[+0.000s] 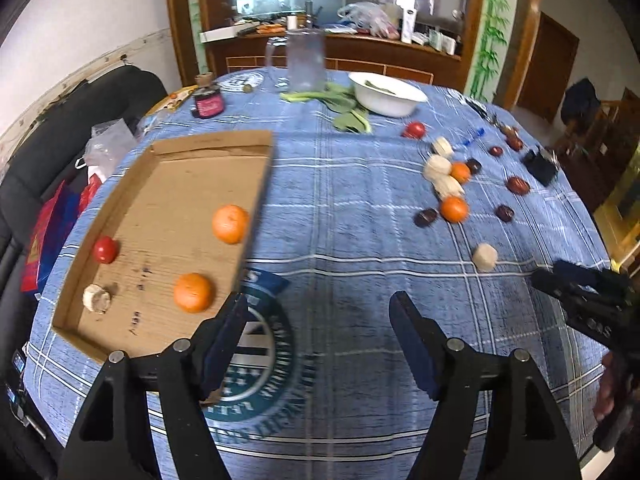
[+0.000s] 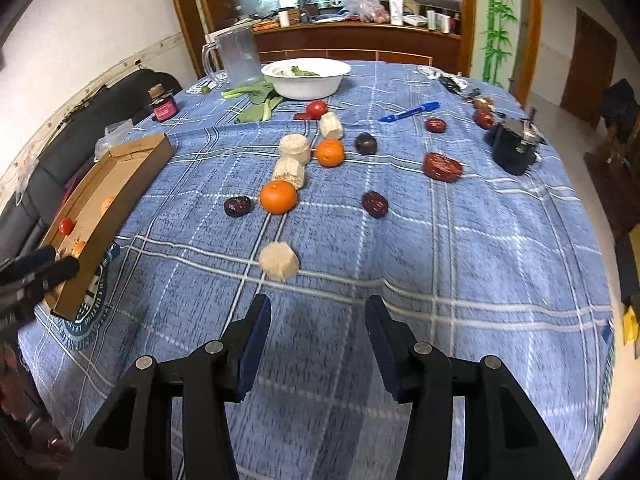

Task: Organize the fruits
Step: 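Withdraw both open tools from the tray back over the fruit row, then grasp the brown round cake with the right tool while the left tool grasps a dark red date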

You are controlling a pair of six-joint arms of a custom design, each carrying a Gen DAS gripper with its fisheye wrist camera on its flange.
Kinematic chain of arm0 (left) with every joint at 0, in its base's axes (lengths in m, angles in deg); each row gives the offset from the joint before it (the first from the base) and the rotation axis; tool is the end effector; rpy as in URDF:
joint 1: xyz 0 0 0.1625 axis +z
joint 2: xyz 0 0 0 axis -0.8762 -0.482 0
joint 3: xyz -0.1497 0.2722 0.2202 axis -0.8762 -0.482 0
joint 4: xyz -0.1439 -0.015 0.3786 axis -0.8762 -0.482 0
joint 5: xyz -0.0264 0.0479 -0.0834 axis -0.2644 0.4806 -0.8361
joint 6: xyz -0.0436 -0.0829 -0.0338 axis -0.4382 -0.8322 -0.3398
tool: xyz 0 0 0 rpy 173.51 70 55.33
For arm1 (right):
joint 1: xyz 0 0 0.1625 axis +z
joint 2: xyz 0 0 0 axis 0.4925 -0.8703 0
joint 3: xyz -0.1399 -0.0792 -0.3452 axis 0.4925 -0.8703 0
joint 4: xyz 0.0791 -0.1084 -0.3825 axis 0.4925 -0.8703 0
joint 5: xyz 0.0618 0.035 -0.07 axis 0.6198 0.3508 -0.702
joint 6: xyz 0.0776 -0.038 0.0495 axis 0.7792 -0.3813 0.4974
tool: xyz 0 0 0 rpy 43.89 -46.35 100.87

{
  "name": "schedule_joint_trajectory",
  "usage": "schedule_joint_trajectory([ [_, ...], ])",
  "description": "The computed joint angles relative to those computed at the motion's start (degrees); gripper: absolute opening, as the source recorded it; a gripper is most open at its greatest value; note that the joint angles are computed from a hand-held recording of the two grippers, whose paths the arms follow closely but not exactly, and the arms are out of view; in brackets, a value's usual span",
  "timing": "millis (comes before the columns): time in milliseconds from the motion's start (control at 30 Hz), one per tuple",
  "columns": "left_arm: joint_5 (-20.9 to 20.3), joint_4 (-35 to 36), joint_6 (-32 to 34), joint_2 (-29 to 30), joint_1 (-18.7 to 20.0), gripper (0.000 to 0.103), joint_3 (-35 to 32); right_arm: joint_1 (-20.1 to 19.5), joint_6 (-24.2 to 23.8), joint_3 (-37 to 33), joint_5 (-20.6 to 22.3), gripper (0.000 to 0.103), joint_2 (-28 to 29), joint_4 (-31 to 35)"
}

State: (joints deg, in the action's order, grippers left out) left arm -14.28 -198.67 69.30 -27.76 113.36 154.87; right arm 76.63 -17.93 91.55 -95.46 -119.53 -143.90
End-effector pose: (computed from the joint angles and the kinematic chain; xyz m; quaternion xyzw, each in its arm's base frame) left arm -0.1884 -0.5588 0.1778 0.3344 0.8786 -0.1978 0.2777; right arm 0.1955 -0.4696 0.1350 -0.0293 -0.8711 0.3451 0.3481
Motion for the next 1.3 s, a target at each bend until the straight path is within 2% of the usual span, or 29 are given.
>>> schedule_joint_trajectory([
  [133,0.95,1.00,-1.46,-0.16,-0.71,0.073,1.28,-2.03,-4.18,-3.01,4.59,0.052,1.89,1.84],
  [200,1.84,1.17,-1.99,0.46,-0.85,0.073,1.02,-2.50,-6.54,-5.23,3.93,0.052,4.06,1.51],
  [333,2.65,1.51,-2.74,2.32,-0.87,0.072,-0.37,-4.18,-8.11,-6.87,6.59,0.051,5.20,3.46],
  [367,2.74,1.68,-2.67,3.19,-0.89,0.072,-1.05,-4.36,-9.08,-6.99,6.78,0.035,5.54,3.02],
  [400,2.60,1.87,-2.69,3.99,-0.89,0.072,-1.75,-4.39,-9.71,-7.10,6.31,0.031,5.80,3.15],
  [467,1.56,2.25,-2.46,5.95,-0.80,0.072,-3.56,-4.25,-11.20,-6.75,5.98,0.031,5.86,2.05],
  [567,-0.27,3.16,-1.45,9.77,-0.61,0.072,-7.16,-3.97,-11.52,-4.80,5.16,0.031,4.53,-0.26],
  [633,-2.96,4.33,-0.32,12.88,-0.13,0.072,-10.28,-3.95,-11.19,-3.35,4.80,0.031,3.31,-1.25],
  [733,-4.14,4.32,1.91,17.46,0.28,0.072,-14.28,-4.23,-10.49,-1.29,3.55,0.031,1.59,-1.89],
  [867,-5.80,4.01,6.59,21.49,0.45,0.072,-18.05,-5.25,-8.05,0.69,4.93,0.031,-0.58,-0.91],
  [900,-6.28,3.95,7.79,22.28,0.56,0.069,-18.89,-5.41,-7.62,0.99,5.25,0.031,-0.86,-0.91],
  [967,-6.78,5.57,8.63,23.67,0.87,0.050,-20.69,-5.59,-7.14,1.39,5.84,0.031,-1.25,-0.96],
  [1000,-6.62,8.16,8.31,24.59,1.15,0.032,-22.20,-5.61,-7.05,1.50,6.00,0.031,-1.29,-1.24],
  [1033,-7.33,8.77,8.28,24.78,1.46,0.027,-22.64,-5.65,-6.98,1.56,6.25,0.031,-1.35,-1.33],
  [1167,-9.49,8.06,7.99,24.36,2.09,0.024,-22.53,-5.33,-6.97,1.45,5.78,0.031,-0.90,-2.18],
  [1300,-9.94,7.03,7.19,22.29,1.84,0.024,-20.38,-4.96,-6.01,1.49,4.64,0.031,-0.76,-2.24],
])
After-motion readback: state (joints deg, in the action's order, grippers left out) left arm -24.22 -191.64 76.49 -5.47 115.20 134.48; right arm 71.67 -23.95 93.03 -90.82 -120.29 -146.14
